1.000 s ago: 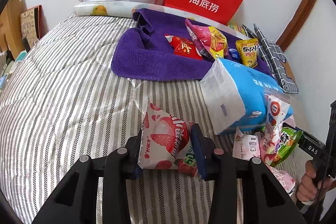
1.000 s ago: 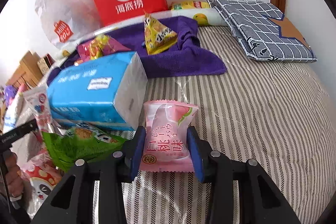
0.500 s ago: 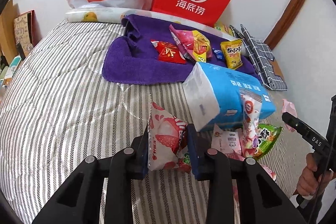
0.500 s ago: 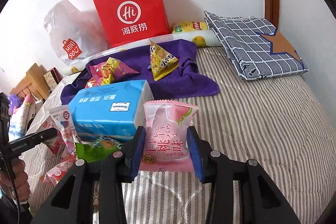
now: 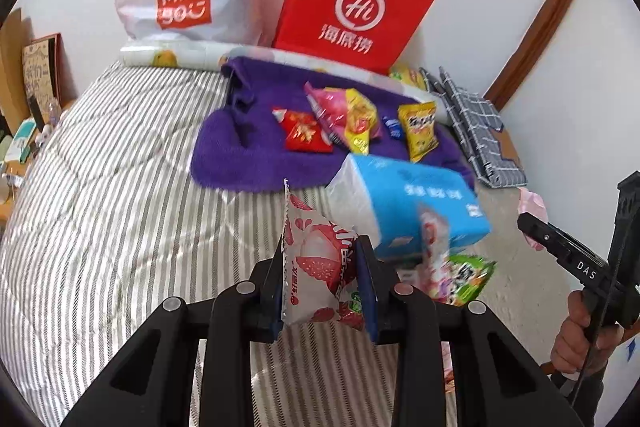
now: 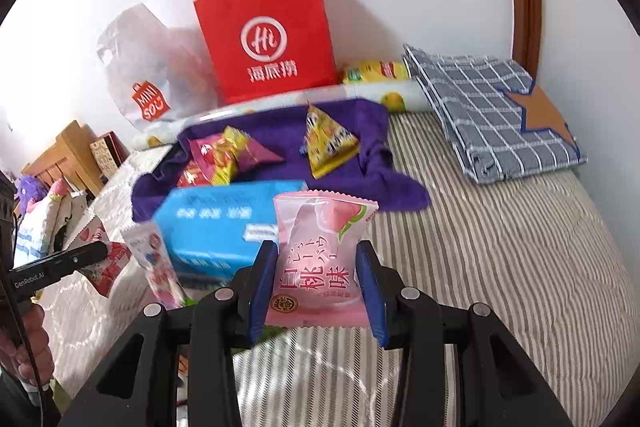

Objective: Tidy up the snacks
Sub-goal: 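Carry the strawberry packet in the left gripper while the right gripper carries the peach packet toward the towel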

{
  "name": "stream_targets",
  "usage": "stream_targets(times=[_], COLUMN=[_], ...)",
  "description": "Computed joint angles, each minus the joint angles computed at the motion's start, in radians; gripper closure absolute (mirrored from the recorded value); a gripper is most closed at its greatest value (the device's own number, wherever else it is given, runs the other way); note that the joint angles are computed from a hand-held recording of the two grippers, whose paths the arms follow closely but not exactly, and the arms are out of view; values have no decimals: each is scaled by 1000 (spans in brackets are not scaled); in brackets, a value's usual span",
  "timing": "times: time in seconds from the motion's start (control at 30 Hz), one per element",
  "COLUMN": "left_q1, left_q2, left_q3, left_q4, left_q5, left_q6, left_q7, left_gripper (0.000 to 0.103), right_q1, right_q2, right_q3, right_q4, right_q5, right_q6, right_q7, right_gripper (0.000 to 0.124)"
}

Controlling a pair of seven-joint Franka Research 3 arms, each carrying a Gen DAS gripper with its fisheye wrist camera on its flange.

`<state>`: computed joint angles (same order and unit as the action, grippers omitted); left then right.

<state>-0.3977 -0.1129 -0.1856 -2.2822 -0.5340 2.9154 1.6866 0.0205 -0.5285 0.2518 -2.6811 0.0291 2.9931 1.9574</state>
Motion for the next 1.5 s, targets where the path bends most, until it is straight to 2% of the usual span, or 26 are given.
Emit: stream_targets(times=[0.27, 0.6, 0.77, 0.9, 1.07, 1.2, 1.37, 1.5], left_q1=[0, 40, 66, 84, 104, 118, 148, 150], left_q2=[26, 121, 186, 237, 298, 337, 392, 449], left_q3=[-9, -68, -96, -114, -129, -131, -144, -134], left_q4=[94, 256, 350, 421, 495, 537, 586, 632], left_q5=[-36, 27, 112, 184, 255, 310, 335, 385], left_q6=[-45, -80, -97, -110, -123, -125, -133, -131], left_q7=[30, -10, -66, -110, -152, -193, -219, -249], left_gripper=[73, 73, 73, 73, 73, 73, 73, 73], right_q1=[5, 32, 5, 41, 22, 50, 98, 151], right_q2=[39, 144, 203, 260, 328, 375, 444, 499], right_q3=[-2, -42, -33, -78, -79, -117, -171, -213], right_q4=[75, 191, 251, 306, 383, 427, 471, 500], right_q5=[-10, -2, -33, -15, -60, -53, 4, 175], right_q6=[6, 27, 39, 47, 55, 60, 67, 76], right_q7=[-12, -65, -60, -94, -79, -96, -151, -286], right_gripper=[85, 85, 85, 85, 85, 85, 85, 85])
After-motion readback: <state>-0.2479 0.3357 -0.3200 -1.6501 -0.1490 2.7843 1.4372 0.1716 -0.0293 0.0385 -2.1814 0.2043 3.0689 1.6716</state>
